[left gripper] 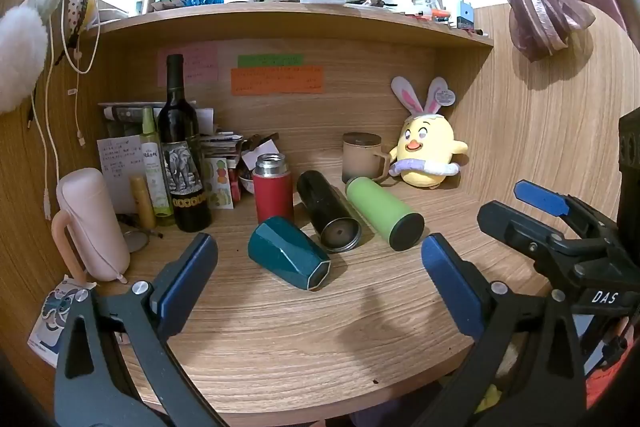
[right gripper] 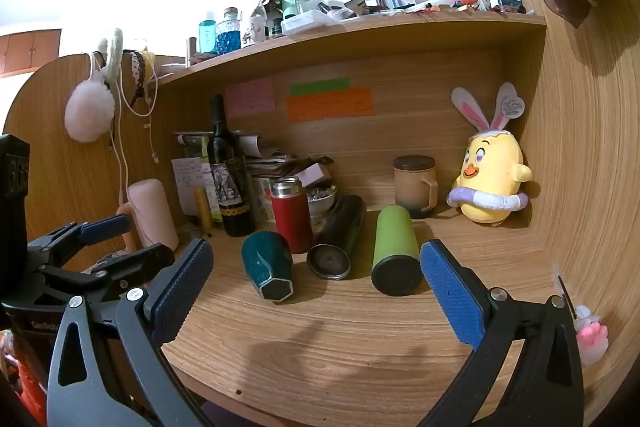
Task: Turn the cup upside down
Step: 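Move the left gripper toward the teal hexagonal cup lying on its side, then close the left gripper around the teal cup's body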
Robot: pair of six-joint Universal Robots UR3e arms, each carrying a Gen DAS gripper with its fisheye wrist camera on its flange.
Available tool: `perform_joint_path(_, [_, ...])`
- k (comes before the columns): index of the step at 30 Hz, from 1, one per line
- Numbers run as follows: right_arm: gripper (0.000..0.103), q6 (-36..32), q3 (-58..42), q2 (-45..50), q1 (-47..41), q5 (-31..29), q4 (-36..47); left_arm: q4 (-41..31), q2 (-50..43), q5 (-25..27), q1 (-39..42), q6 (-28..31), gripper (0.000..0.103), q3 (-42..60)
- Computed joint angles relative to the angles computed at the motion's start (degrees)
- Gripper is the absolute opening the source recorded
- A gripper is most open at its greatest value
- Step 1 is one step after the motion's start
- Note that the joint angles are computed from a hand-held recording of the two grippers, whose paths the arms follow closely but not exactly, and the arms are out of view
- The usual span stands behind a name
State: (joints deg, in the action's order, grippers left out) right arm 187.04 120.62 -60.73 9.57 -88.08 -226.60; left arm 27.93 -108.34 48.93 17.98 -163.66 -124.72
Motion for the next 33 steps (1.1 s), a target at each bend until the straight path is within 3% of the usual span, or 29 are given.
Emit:
perform_joint_path(12, [0.103,0.38,-1.77,-0.11,0.83,-0.85,2.01,-1.70,3.23,-0.76,1.04,1.50,0.103,-2.34])
perform_joint_path(19, [0.103,0.92,-3.20,2.37,-1.01,0.66,2.32,-3.23,-4.04,5.16,-3.32,-0.60,0.103,5.55])
perform_joint_path(22, [0.103,1.18,-3.96,3.48,-2.23,1.62,2.98,-10.07,-5.79,7.23,-4.77,0.07,0.103,10.98])
perform_joint_path(27, [0.103,2.21,-6.30,6.40,-4.87,4.29,5.00,-27.91,-13.81,9.74,-7.42,-0.24,0.103,27.13])
perform_joint_path(29, [0.103,2.43,-7.41,7.53,-5.78,5.37,5.86,-35.78,-18.31,11.66,-8.56,-1.49,0.103,35.48])
perform_joint_path(33, [0.103,2.45,-10.28,10.37,-7.20,6.88,7.78,-44.46,-26.21,16.37,-10.73,-5.13,0.103,49.45])
